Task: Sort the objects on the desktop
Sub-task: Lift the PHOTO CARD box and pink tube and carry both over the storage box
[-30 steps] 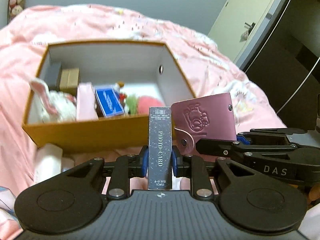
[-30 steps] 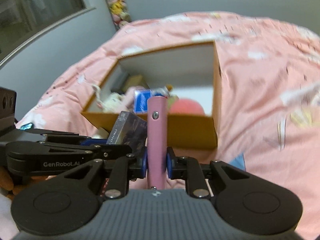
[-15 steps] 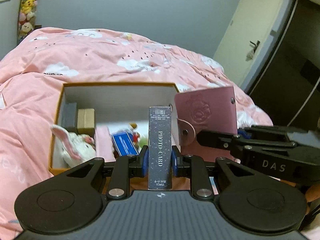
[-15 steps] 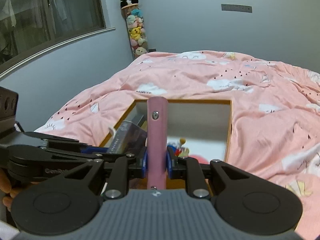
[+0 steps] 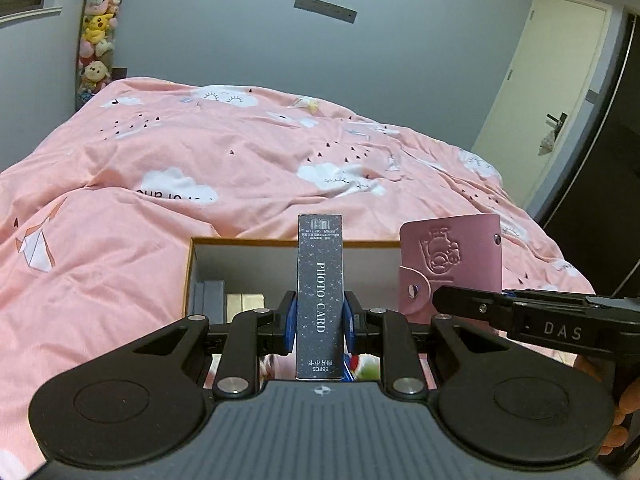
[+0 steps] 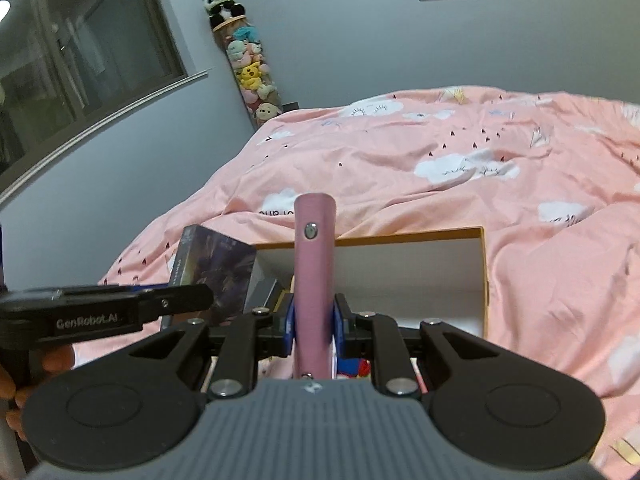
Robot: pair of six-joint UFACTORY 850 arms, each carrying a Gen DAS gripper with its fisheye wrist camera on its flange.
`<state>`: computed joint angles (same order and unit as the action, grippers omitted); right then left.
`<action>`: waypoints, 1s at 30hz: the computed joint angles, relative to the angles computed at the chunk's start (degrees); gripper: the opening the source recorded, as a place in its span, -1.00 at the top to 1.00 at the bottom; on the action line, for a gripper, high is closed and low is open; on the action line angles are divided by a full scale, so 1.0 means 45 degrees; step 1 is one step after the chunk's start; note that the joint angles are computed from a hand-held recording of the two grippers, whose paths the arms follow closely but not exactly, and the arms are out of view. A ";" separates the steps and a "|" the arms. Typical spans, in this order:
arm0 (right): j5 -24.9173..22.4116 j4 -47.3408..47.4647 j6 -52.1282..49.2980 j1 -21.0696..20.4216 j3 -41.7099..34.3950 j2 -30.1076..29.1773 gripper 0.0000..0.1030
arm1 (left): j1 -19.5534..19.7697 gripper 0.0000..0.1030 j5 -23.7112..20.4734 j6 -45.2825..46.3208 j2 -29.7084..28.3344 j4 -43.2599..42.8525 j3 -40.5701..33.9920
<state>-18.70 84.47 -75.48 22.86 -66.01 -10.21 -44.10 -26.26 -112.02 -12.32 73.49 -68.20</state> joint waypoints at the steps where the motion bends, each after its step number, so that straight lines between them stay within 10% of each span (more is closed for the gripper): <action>1: 0.0003 -0.0064 0.0176 0.0014 -0.0228 -0.0228 0.61 | 0.0102 0.50 0.0055 -0.0057 -0.0098 0.0084 -0.0069; 30: -0.0901 -0.4741 0.5905 0.0146 -0.4018 -0.4726 0.62 | 0.1554 0.50 0.1809 0.3267 -0.2980 -0.2614 -0.1858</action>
